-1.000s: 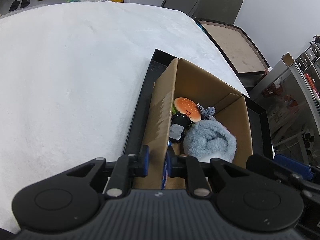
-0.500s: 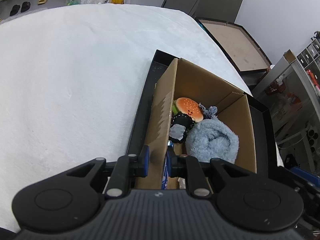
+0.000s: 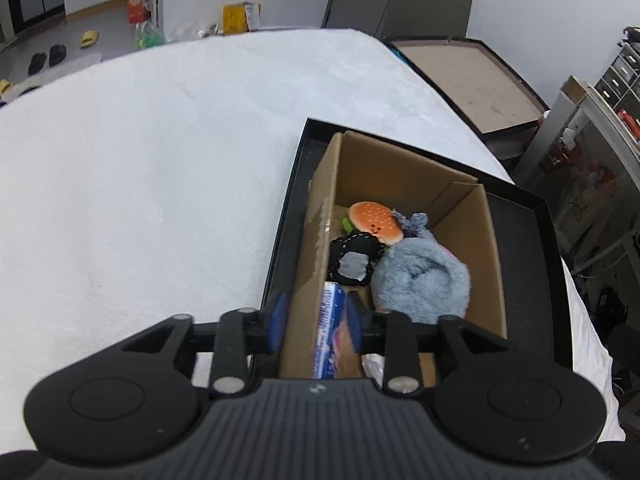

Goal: Organize soft objects

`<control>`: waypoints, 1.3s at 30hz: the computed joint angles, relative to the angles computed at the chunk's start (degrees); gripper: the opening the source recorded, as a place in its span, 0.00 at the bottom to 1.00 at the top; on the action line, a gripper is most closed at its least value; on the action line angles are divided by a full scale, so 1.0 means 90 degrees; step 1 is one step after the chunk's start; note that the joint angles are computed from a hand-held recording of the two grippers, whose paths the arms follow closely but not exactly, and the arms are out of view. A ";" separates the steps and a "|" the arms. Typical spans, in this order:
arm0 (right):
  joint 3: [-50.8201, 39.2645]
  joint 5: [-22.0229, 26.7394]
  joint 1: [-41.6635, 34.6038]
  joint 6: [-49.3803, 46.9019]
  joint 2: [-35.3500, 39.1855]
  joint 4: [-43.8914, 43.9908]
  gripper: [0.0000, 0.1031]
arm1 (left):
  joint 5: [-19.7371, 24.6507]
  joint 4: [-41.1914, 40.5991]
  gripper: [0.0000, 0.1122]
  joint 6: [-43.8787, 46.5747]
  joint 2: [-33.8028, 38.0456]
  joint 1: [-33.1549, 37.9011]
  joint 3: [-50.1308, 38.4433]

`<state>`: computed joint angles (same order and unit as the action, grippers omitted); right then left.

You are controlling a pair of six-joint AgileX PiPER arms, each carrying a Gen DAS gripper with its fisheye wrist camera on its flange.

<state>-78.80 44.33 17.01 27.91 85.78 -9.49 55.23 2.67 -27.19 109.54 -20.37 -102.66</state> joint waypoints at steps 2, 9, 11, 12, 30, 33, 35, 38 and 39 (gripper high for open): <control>0.0094 -0.0047 -0.0104 -0.0122 -0.0144 0.0159 0.91 | 0.0022 0.0140 0.42 -0.0059 -0.0159 -0.0159 0.0065; 0.0423 -0.0203 -0.0410 -0.0428 -0.0618 0.0501 1.00 | 0.0395 0.0404 0.55 -0.0146 -0.0608 -0.0511 0.0104; 0.0486 -0.0189 -0.0557 -0.0638 -0.0743 0.0787 1.00 | 0.0518 0.0478 0.61 -0.0155 -0.0737 -0.0599 0.0083; 0.0484 -0.0145 -0.0617 -0.0718 -0.0776 0.0893 1.00 | 0.0584 0.0522 0.62 -0.0152 -0.0806 -0.0638 0.0067; 0.0622 0.0272 -0.0678 -0.1136 -0.1631 0.1241 1.00 | 0.1501 0.0713 0.76 -0.0157 -0.1869 -0.1157 -0.0079; 0.0754 0.0154 -0.0725 -0.1109 -0.1869 0.1273 1.00 | 0.1511 0.0736 0.76 -0.0197 -0.2037 -0.1257 0.0007; 0.0804 0.0106 -0.0738 -0.1121 -0.2009 0.1259 1.00 | 0.1490 0.0768 0.76 -0.0248 -0.2157 -0.1326 0.0064; 0.0891 0.0044 -0.0887 -0.1355 -0.2217 0.1536 1.00 | 0.1558 0.0780 0.76 -0.0264 -0.2234 -0.1400 -0.0019; 0.0923 0.0028 -0.0948 -0.1431 -0.2278 0.1658 1.00 | 0.1581 0.0804 0.76 -0.0271 -0.2252 -0.1429 -0.0053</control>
